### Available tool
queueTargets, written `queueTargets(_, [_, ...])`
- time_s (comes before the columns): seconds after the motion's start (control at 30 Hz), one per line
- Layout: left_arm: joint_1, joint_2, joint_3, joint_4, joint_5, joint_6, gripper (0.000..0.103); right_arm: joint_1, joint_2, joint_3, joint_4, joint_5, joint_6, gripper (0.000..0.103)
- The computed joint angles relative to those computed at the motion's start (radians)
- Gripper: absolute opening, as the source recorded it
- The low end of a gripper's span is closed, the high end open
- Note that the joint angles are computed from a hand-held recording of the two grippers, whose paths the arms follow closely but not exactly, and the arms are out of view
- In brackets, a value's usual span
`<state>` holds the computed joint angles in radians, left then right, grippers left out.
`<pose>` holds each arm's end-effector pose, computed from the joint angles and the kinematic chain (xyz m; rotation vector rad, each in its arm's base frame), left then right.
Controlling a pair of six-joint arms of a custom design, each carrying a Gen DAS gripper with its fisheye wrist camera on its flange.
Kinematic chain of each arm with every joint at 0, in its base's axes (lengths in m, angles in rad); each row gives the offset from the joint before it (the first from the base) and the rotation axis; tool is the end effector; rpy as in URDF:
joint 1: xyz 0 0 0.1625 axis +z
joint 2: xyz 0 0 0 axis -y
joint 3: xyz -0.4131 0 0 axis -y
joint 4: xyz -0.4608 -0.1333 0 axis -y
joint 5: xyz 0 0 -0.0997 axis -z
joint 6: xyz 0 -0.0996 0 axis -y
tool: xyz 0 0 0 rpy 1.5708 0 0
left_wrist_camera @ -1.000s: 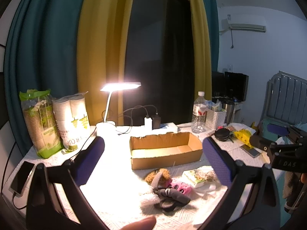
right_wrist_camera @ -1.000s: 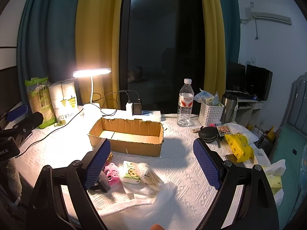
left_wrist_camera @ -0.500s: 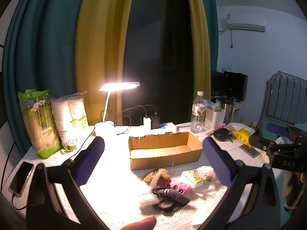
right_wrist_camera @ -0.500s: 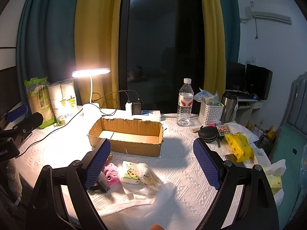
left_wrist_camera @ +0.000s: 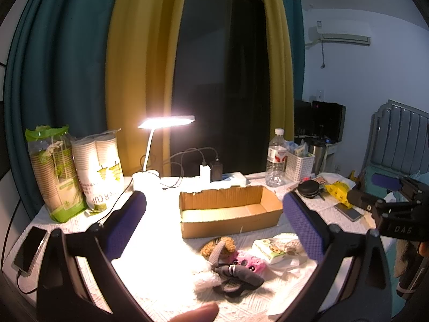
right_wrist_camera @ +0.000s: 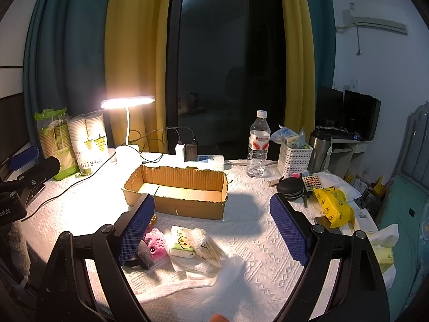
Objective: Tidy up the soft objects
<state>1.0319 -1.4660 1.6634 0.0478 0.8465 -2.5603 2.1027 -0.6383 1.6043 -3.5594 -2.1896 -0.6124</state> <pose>-0.1077 -0.5685 0.3681 0.5517 1.9736 -1.5179 0.4277 -0.5779 0.0724 0.8683 -2.0846 1.2175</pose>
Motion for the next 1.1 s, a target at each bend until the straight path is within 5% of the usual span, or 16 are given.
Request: queueTargets(1.1, [-0.005, -0.013, -0.001, 0.037, 0.022, -0.027, 0.102, 0.001, -0.001, 0.0, 0.004, -0.001, 0.004, 0.09])
